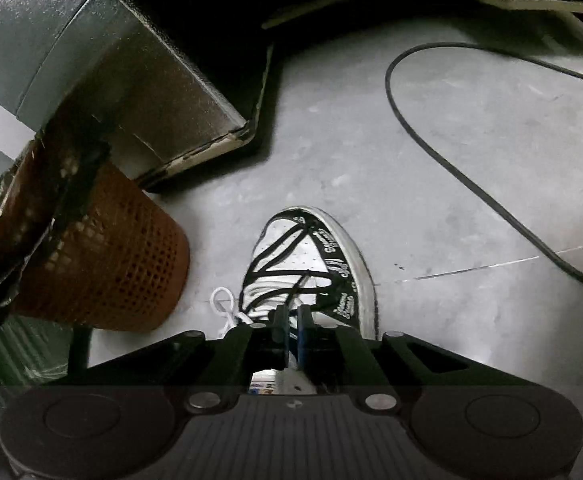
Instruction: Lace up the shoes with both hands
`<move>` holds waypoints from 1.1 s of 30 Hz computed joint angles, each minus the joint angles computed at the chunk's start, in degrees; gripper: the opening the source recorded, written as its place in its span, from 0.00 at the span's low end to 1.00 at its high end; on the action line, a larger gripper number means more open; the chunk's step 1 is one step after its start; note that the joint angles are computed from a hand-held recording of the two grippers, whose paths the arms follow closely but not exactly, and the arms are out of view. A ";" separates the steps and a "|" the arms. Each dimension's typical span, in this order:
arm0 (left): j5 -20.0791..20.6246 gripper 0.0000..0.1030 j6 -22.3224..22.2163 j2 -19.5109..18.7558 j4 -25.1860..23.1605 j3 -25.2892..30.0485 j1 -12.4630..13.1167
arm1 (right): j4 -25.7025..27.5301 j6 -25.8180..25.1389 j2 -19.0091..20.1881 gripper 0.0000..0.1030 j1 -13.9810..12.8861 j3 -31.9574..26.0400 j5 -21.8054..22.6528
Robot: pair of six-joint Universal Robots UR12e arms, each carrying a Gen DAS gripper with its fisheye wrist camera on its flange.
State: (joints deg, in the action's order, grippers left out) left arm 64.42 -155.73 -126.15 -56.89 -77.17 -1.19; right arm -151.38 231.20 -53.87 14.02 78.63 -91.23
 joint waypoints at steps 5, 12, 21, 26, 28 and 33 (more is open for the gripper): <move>0.96 0.61 0.64 0.03 -0.77 0.09 -0.17 | 8.90 -15.09 1.30 0.07 1.12 -4.65 -0.58; 0.81 0.61 1.35 -0.07 -1.24 0.30 -0.13 | 16.53 -26.96 2.47 0.10 2.56 -7.99 -3.35; 1.25 0.61 3.65 -0.29 -2.30 0.80 -0.33 | 20.94 -34.94 3.37 0.10 2.78 -10.81 -1.72; 2.19 0.61 4.30 -0.40 -3.12 1.07 -0.56 | 21.99 -36.44 4.51 0.22 2.83 -12.10 -2.50; 2.55 0.60 4.36 -0.47 -3.29 1.16 -0.61 | 21.66 -36.30 4.82 0.32 3.03 -12.14 -4.01; 2.94 0.60 3.95 -0.54 -3.31 1.25 -0.64 | 20.68 -41.68 5.31 0.29 4.59 -12.49 -10.35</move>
State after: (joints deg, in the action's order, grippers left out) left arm 67.36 -151.78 -126.68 -60.20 -75.91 -1.83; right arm -130.70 189.51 -48.56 18.62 66.14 -101.57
